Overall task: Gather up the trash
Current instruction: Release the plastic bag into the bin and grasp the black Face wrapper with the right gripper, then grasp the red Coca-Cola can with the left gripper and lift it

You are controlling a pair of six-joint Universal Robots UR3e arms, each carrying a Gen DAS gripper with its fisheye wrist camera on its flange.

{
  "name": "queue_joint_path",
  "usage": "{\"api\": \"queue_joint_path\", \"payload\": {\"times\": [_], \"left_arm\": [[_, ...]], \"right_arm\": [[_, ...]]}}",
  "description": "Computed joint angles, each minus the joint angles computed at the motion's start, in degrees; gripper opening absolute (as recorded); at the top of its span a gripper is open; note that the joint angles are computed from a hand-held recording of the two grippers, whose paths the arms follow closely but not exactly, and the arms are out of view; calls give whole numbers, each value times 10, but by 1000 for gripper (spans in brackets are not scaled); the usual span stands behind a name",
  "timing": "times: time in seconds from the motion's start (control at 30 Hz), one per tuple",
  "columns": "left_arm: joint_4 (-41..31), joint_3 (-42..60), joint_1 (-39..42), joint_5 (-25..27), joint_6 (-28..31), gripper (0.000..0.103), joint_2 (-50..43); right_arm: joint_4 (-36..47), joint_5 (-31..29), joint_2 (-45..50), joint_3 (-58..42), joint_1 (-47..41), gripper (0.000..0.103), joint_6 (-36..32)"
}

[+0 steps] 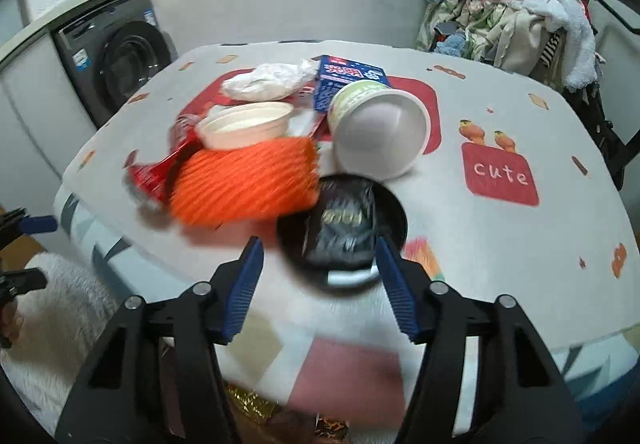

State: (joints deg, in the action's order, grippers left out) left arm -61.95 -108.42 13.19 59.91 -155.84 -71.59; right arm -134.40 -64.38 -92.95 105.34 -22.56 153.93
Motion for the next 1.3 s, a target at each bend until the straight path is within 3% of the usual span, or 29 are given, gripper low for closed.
{"api": "queue_joint_path", "payload": {"times": [0.23, 0.33, 0.47, 0.53, 0.7, 0.93, 1.03, 1.13, 1.23, 1.3], "left_arm": [[22, 78, -16, 5, -24, 93, -77], [28, 123, -28, 10, -39, 92, -119], [12, 200, -54, 27, -64, 86, -182], [-3, 241, -70, 37, -77, 86, -214], [-15, 315, -123, 94, -79, 76, -276], [7, 416, -220, 231, -98, 73, -377], [-34, 503, -242, 266, -129, 73, -441], [-121, 636, -254, 299, -159, 73, -524], [-212, 759, -248, 296, -190, 72, -593], [-278, 851, -238, 276, -205, 66, -639]], "right_arm": [[-23, -82, 131, -92, 56, 57, 29], [-23, -75, 153, -106, 52, 57, 29], [-17, -58, 167, -118, 48, 40, 12], [-12, -46, 161, -118, 43, 38, 7], [-33, -32, 110, -84, 20, 37, 21], [-51, 30, 33, -11, -37, 36, 16], [-51, 50, 9, 17, -52, 36, 13], [-45, 71, -3, 34, -65, 36, 8], [-40, 86, -14, 47, -74, 36, 4], [-37, 97, -23, 56, -82, 36, 1]]}}
